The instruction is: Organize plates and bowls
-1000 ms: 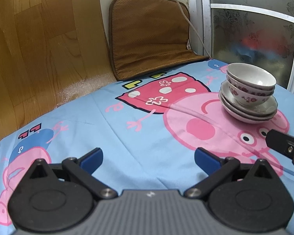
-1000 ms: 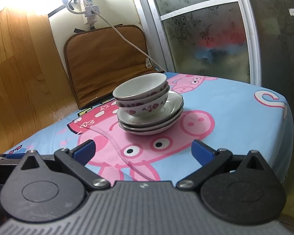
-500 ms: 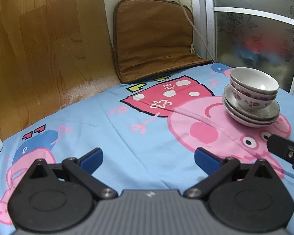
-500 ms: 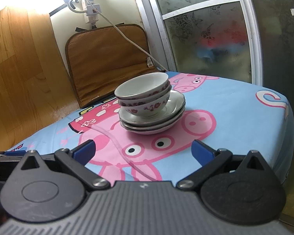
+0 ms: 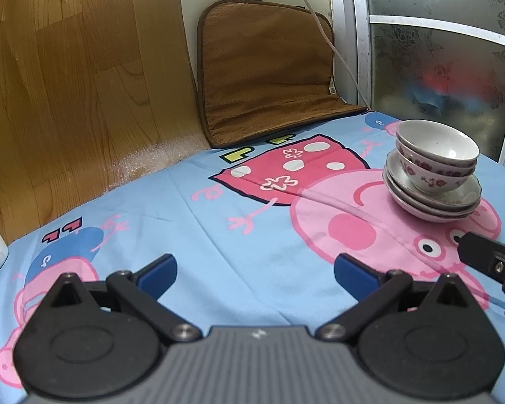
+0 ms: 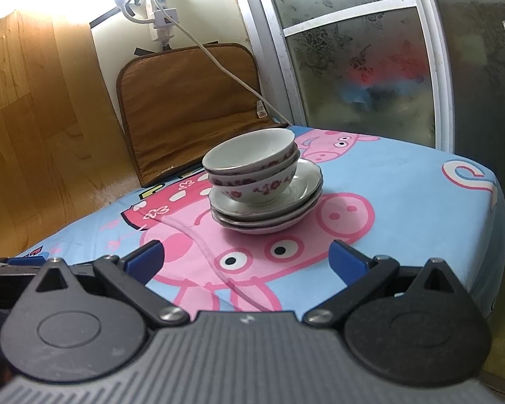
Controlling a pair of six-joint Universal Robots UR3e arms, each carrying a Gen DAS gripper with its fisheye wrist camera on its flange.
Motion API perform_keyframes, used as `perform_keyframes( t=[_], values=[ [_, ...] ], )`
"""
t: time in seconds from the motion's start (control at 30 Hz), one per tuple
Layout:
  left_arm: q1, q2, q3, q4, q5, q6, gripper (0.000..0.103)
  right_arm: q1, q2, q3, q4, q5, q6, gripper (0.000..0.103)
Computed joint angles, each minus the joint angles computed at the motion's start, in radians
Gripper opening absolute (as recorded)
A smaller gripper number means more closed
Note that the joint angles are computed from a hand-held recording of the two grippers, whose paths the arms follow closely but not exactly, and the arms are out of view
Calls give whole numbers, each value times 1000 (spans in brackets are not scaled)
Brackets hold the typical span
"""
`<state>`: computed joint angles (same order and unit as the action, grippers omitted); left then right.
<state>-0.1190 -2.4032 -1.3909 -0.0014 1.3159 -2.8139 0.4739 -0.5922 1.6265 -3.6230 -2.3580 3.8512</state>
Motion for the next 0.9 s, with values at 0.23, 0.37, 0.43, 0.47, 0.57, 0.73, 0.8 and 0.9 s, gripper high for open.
perform_keyframes(
  t=[0.23,0.37,0.43,0.47,0.57,0.73,0.8,0.9],
  values=[
    [-1,5,5,-20,4,4,103,0,0,1,-2,2,-2,103],
    [-1,6,6,-20,4,5,103,1,1,0,-3,1,-3,103],
    [-1,6,6,-20,3,5,103,2,1,-1,-1,0,-1,103],
    [-1,6,5,-18,3,3,103,2,1,-1,0,-1,-1,103],
    [-1,6,4,-15,3,1,103,2,1,-1,2,0,2,103],
    [-1,7,-1,-5,3,-5,103,2,2,0,2,4,4,103],
    [0,7,-2,-2,1,-6,103,4,3,-2,3,1,5,103],
    [1,7,-5,7,0,-6,103,2,6,-2,-4,3,0,103]
  ],
)
